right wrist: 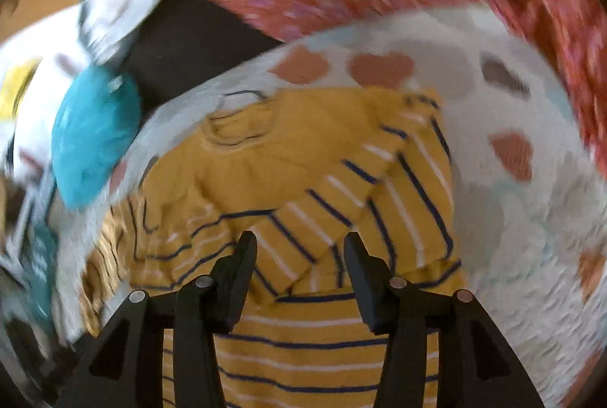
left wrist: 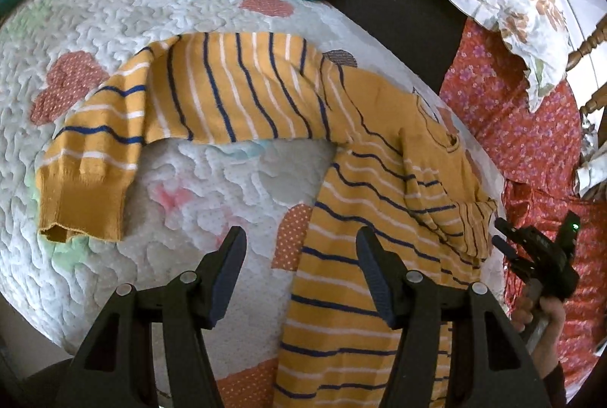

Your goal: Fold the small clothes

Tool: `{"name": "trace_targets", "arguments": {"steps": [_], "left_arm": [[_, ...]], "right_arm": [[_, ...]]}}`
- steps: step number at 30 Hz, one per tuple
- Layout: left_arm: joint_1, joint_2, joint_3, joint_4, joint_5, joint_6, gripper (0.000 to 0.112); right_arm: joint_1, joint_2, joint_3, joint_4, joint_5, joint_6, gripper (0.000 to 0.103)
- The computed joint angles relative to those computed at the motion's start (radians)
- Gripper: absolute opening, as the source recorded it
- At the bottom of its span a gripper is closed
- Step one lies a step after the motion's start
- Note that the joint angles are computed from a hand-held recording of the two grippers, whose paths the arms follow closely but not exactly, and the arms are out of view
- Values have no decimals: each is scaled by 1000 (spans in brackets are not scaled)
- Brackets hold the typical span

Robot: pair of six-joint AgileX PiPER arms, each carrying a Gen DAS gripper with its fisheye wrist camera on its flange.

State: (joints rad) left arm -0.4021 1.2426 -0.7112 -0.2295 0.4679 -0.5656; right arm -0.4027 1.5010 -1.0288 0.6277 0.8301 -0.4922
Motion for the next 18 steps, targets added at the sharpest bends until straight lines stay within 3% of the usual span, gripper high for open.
{"name": "trace_targets", "arguments": {"steps": [5,7,8,16,18], "left_arm": [[-22,29,-14,3,-1,-10,60],[-25,38,-18,9,-1,-17,60],[-25,42,-19,7,-3,-17,60],[-33,83,-33,-28,-19,6,60],[-40,83,-35,-12,-23,-10,60]], "right_arm": [[32,173,-55,20,6,132,51],[92,229,-85,-20,-12,208,27],[117,240,-106,-46,-12,226,6],[250,284,-291,-28,-96,273,10],[275,310,-344,-82,-108,342,47]]}}
